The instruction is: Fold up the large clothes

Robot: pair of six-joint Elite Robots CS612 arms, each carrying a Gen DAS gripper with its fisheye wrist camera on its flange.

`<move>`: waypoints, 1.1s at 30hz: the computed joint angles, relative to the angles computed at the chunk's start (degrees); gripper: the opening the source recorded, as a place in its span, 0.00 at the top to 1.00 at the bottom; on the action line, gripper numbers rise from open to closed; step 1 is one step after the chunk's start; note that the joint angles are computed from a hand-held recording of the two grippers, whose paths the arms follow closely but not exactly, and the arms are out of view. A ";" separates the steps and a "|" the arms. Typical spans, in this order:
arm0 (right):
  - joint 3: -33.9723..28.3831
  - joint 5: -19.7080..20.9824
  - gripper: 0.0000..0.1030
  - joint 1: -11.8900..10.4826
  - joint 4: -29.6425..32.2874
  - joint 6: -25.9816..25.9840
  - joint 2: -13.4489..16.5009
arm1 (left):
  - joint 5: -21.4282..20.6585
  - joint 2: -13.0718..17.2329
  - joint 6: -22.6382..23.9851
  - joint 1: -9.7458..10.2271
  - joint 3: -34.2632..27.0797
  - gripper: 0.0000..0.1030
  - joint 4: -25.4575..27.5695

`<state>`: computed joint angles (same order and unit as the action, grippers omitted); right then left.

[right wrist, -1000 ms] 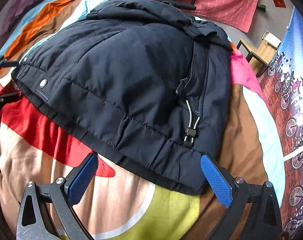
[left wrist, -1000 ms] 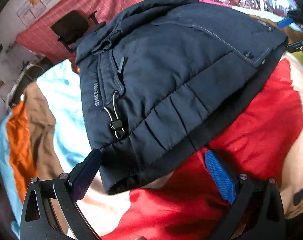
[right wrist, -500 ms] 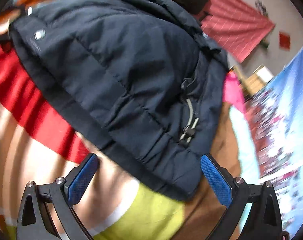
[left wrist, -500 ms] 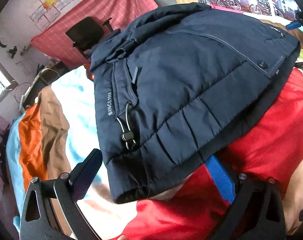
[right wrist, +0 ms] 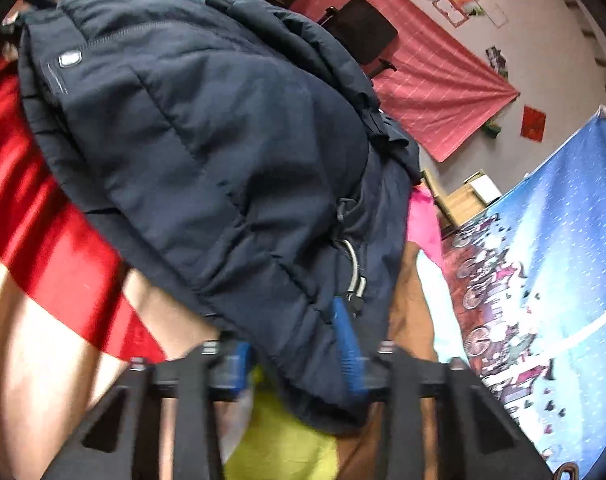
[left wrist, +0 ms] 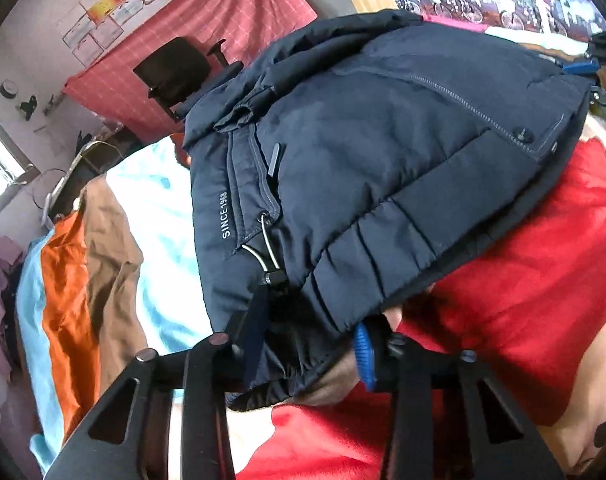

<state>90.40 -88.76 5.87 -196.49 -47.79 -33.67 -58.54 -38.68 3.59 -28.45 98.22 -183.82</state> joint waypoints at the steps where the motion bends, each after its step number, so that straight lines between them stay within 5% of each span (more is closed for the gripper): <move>1: 0.14 0.09 0.78 0.11 -0.19 0.35 -0.17 | -0.65 -0.28 -0.76 0.11 -0.03 0.70 0.45; 6: 0.26 3.55 0.89 -0.58 0.80 6.24 -2.16 | -2.72 -2.11 -1.86 0.46 -0.23 0.84 0.30; 19: -8.52 11.74 0.92 -1.76 6.09 20.60 -4.30 | -3.41 -3.37 1.38 2.88 -9.56 0.93 -2.74; 25: -19.42 12.53 0.92 -1.80 10.73 26.98 -1.47 | -0.50 0.07 3.59 4.44 -21.10 0.97 -1.09; 29: -30.63 10.90 0.93 -1.03 16.32 28.28 2.81 | 0.58 3.26 0.45 5.77 -29.88 0.97 5.34; 33: -44.79 8.81 0.93 0.07 23.61 29.62 9.32 | 6.19 10.04 3.09 6.67 -42.91 0.97 10.12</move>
<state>45.60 -79.95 5.94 -172.88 -18.17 -24.36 -52.35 -28.64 6.67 -21.79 55.31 -173.70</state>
